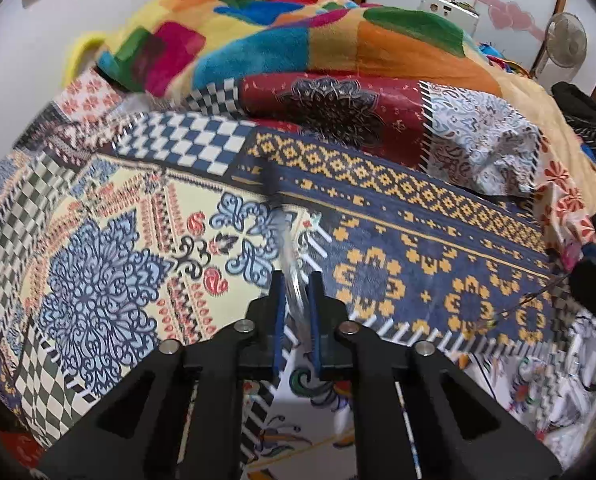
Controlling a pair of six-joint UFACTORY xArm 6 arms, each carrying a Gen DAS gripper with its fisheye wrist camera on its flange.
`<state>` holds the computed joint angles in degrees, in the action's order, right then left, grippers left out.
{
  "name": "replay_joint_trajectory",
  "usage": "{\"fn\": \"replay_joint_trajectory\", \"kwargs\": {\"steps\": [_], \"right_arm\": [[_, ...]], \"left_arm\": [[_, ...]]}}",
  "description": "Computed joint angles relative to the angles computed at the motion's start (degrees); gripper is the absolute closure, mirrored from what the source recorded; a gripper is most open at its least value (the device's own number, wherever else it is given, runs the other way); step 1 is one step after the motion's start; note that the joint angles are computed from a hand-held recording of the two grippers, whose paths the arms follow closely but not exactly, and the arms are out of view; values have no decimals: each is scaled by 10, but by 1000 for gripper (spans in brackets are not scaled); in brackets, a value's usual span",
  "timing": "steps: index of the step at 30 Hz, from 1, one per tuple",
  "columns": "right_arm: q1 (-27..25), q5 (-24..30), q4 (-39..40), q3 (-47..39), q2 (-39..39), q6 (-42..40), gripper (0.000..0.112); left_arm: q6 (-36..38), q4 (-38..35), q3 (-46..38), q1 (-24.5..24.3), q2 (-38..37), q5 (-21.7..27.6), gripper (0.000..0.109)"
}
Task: Collect trash
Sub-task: 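Grasp the pink figurine with the right tool while the left tool grasps the clear pen, then carry the pen and pink figurine to the white bin and release both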
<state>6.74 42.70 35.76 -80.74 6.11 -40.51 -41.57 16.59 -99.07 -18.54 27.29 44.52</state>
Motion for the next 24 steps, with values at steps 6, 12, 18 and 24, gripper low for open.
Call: {"fn": "replay_joint_trajectory", "kwargs": {"steps": [6, 12, 18, 24], "right_arm": [[4, 11, -12, 22, -34, 9, 90], [8, 31, -19, 35, -77, 22, 90], [17, 45, -26, 50, -135, 29, 90], [37, 58, -31, 67, -195, 42, 90]], "left_arm": [[44, -32, 70, -4, -75, -24, 102], [52, -14, 138, -25, -182, -20, 102], [33, 21, 190, -37, -283, 2, 102], [8, 49, 251, -50, -391, 32, 102]]}}
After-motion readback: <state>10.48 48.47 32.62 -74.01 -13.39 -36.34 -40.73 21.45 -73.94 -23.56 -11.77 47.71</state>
